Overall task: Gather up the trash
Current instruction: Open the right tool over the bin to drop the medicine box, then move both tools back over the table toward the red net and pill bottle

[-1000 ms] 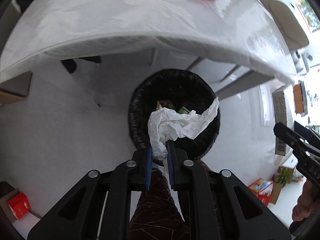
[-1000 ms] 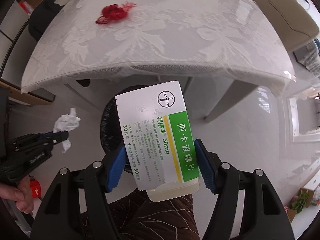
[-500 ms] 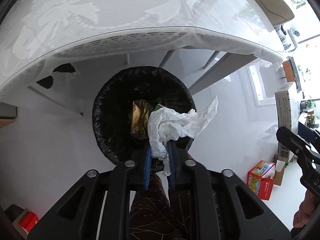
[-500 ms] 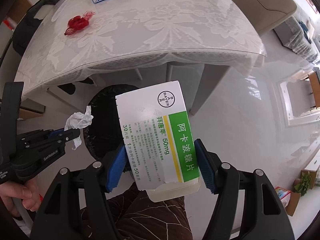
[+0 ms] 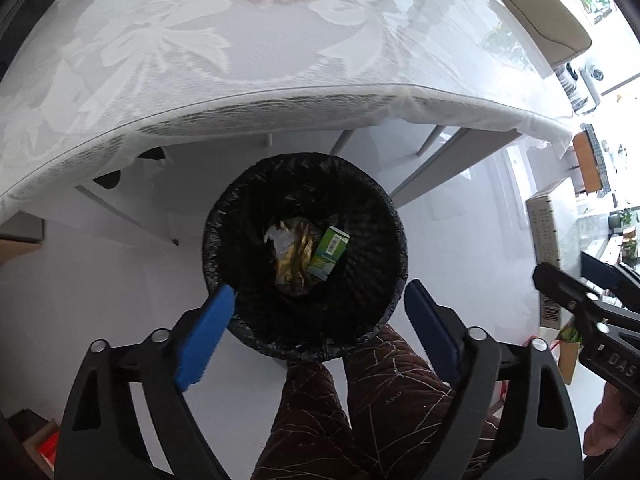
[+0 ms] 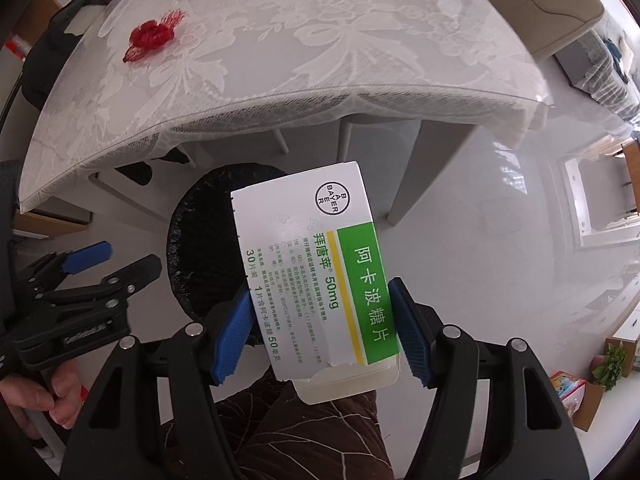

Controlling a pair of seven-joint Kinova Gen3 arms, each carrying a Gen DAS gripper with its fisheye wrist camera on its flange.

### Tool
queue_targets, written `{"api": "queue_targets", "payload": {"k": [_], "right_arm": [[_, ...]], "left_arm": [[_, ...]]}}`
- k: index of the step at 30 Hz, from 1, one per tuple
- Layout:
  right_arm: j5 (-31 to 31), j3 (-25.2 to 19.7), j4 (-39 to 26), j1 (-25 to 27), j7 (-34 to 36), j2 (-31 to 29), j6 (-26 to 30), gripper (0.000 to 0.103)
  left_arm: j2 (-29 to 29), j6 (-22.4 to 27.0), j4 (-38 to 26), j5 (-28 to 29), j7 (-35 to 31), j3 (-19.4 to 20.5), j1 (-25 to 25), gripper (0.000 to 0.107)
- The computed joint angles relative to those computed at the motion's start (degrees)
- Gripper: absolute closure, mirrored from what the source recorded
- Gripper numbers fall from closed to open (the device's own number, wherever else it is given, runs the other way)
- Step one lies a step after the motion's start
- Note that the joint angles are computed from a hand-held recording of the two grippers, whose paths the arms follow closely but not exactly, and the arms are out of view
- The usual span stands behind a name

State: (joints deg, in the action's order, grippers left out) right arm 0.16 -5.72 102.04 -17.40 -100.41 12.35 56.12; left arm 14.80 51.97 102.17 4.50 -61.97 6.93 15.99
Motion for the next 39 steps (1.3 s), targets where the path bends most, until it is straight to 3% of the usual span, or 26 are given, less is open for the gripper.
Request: {"api": "queue_targets", "payload": {"k": [5,18,27,31,39], "right_arm": [[-0.6,-0.8,-0.6,-1.4,-0.2,2.3,-0.3,0.040],[-2.6,-2.5,-5.4,-5.7,-0.9,6.6,-0.3,0.040],[-3.0,-2.6,-6.4,-7.4,-0.4,7.1,-0.5,0.038],[-1.7,-2.2,-7.5,-8.3,-1.7,7.3,-0.1,0.021],[0.4,-1.1,-8.6,-7.4,-2.5,6.8,0.6,0.010]], "left_arm": [[-2.7,0.1,1.8,-0.4,-0.5,-0.5,-1.1,0.011],[-9.2,2.3,5.9,-2.3,2.0,-2.0,-5.0,0.010],[-10.1,4.2,5.6,-2.5,1.5,-2.1,-6.9,0.010],[-9.9,5.0,4.7,-2.8,1.4,-2.0,-7.0,0.010],[-9.4,5.6,3.2,-3.1,1.4,-1.7,-6.6,0.010]]}}
